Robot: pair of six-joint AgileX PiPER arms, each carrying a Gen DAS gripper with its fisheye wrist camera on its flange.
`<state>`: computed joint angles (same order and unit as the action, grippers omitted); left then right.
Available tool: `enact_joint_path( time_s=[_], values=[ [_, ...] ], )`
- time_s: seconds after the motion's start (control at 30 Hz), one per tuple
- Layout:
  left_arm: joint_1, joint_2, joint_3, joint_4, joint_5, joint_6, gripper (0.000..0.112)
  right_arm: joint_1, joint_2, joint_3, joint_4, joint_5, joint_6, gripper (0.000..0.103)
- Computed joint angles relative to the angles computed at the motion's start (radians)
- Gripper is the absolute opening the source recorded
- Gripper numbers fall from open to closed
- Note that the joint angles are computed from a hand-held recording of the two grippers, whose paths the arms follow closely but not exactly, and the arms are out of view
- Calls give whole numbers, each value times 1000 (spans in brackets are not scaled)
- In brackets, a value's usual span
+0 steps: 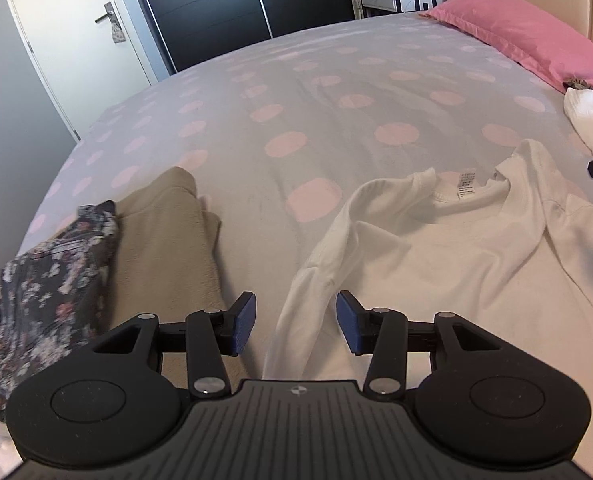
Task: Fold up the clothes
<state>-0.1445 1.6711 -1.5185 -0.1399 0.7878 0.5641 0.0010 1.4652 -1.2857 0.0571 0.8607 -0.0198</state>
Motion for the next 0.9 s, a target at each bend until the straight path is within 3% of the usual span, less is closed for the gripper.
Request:
enact_joint_path(
  time_s=[0.17,0.23,0.3,0.37,0.47,0.63,0.9],
  values=[
    [-1,74,-32,-35,-36,11,41,70,126,-11,-65,-56,98,54],
    [1,95,-41,-46,-43,14,27,94,170,-17,-106,-66,149,40],
    [2,105,-40,-41,-55,9,15,104,174,-3,-160,-72,200,15],
    [11,101,-34,-48,-63,1,7,94,160,16,-175,-84,219,11],
    [28,83,-35,-70,-59,2,5,65,101,25,-197,-73,212,10],
    [30,35,-67,-28,-54,-65,5,26,27,-53,-277,38,193,9],
    [44,47,-288,21,49,-167,4,-47,16,-220,-410,102,230,8]
  ],
)
